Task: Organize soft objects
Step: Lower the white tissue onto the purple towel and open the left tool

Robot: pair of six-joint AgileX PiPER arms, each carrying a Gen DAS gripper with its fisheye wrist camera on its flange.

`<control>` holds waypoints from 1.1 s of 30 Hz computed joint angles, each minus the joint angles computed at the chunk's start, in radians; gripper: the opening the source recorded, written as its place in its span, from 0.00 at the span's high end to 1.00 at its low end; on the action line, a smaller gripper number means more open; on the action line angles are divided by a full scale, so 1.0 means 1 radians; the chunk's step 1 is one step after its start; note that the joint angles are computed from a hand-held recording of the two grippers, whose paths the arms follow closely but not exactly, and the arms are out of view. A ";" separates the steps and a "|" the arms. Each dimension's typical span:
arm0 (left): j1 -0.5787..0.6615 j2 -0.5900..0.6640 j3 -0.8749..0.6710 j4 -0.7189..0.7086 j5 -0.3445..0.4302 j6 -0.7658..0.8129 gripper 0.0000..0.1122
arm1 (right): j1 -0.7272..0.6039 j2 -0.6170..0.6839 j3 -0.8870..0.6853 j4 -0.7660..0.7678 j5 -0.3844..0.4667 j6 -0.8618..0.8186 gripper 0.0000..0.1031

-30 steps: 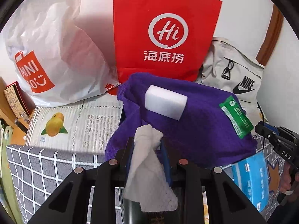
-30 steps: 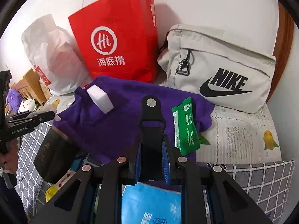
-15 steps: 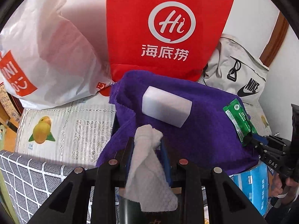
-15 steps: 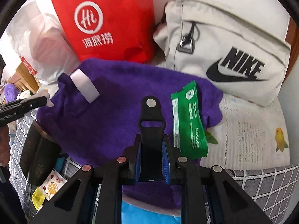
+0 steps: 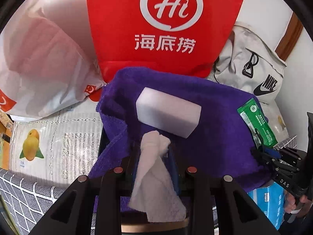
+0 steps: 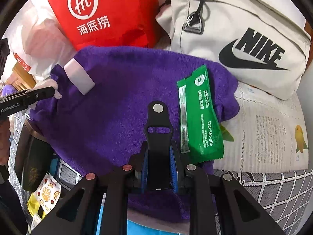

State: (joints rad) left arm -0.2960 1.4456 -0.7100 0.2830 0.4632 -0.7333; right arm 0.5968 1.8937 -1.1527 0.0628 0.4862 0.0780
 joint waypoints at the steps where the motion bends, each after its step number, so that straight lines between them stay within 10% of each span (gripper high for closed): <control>1: 0.002 0.007 -0.002 -0.002 0.000 0.003 0.77 | -0.001 0.003 -0.003 0.001 0.003 -0.001 0.80; 14: 0.002 0.046 -0.011 -0.029 0.001 0.024 0.75 | -0.014 0.033 -0.032 0.064 0.014 -0.053 0.67; 19: -0.022 0.028 -0.011 0.046 0.031 -0.056 0.42 | -0.014 0.007 -0.017 0.080 0.009 -0.073 0.55; 33: -0.047 -0.180 0.021 0.111 0.187 -0.138 0.42 | 0.046 -0.166 0.076 -0.038 0.003 0.040 0.55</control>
